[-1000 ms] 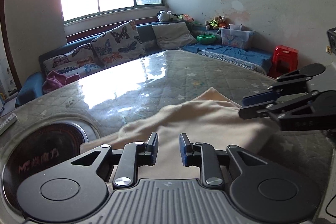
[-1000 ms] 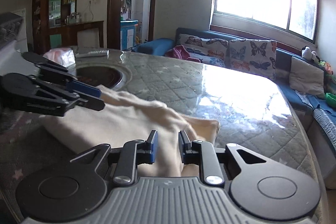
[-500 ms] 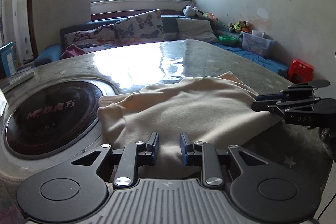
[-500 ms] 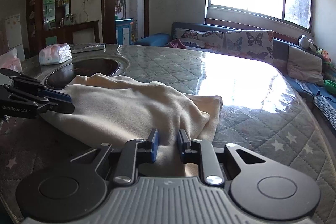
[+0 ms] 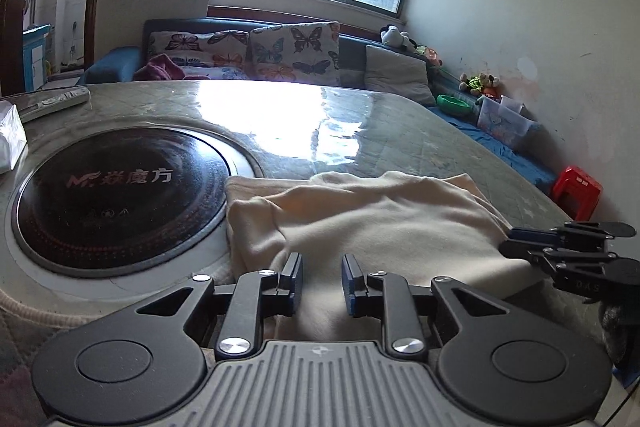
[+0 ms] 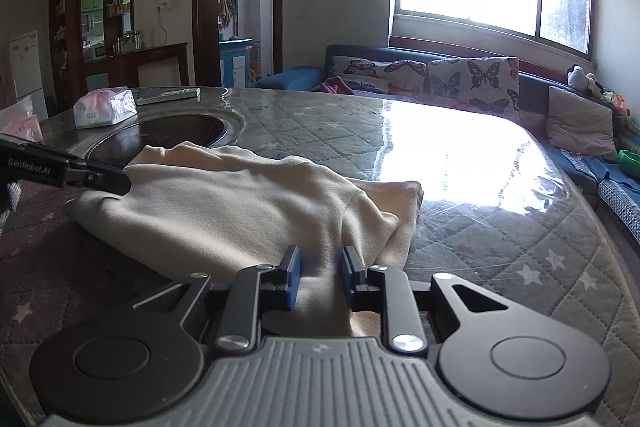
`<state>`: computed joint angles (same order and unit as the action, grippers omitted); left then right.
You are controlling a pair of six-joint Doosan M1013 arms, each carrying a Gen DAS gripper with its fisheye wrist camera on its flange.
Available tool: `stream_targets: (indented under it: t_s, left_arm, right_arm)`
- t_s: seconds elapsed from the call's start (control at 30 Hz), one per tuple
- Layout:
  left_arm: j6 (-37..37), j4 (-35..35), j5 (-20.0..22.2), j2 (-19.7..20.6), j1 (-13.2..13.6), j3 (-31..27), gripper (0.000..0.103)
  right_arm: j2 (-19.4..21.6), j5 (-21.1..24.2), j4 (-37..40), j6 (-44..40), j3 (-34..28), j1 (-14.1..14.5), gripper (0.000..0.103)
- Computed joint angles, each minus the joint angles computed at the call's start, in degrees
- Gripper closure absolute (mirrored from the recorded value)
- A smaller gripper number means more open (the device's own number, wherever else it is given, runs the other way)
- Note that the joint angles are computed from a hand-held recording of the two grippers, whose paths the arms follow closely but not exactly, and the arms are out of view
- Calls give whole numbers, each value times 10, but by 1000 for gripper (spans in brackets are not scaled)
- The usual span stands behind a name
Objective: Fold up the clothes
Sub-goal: 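Release the hem and press the folded sweatshirt flat with both grippers, then smooth the folded sweatshirt with both open grippers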
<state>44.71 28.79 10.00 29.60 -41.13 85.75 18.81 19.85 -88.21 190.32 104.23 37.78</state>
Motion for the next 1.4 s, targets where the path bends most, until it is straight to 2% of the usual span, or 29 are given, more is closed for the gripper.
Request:
stream_targets:
  t_s: [0.03,0.1,0.2,0.27,0.33,0.43,0.6,0.8,0.87,0.97,1.03,1.17,1.23,1.3,1.4]
  left_arm:
    - [4,-7,14,4,1,-7,80]
    - [6,-13,17,7,3,-13,81]
    - [-62,63,41,9,-1,-22,82]
    - [-29,30,37,12,1,-30,82]
    - [8,13,38,17,-1,-41,82]
    - [100,-53,58,33,-2,-68,82]
    - [84,-43,99,59,4,-105,82]
    - [51,-6,98,59,2,-111,83]
    - [69,-20,89,59,0,-111,83]
    - [64,6,106,69,-5,-124,83]
    - [71,-2,114,75,-4,-133,81]
    - [70,0,120,80,-4,-141,81]
    - [50,21,125,81,-6,-141,75]
    - [20,52,133,80,-9,-139,61]
    - [-2,69,138,77,-11,-136,49]
  right_arm:
    - [0,1,0,1,0,0,81]
    - [0,3,0,2,0,1,79]
    - [0,4,1,12,1,0,74]
    - [-1,7,6,20,2,-1,65]
    - [-3,-5,-2,39,5,-6,66]
    - [-3,-9,1,43,6,-8,65]
    - [-3,-4,14,39,4,-8,59]
    - [-4,-11,15,48,5,-11,58]
    - [-4,-11,17,46,5,-11,56]
    - [-3,-11,20,45,4,-11,55]
    - [-3,-10,22,43,4,-11,54]
    - [-3,-7,34,41,3,-12,47]
    - [-3,-8,38,43,4,-13,45]
    - [-3,-9,47,44,4,-14,41]
    - [-3,-9,52,45,4,-15,38]
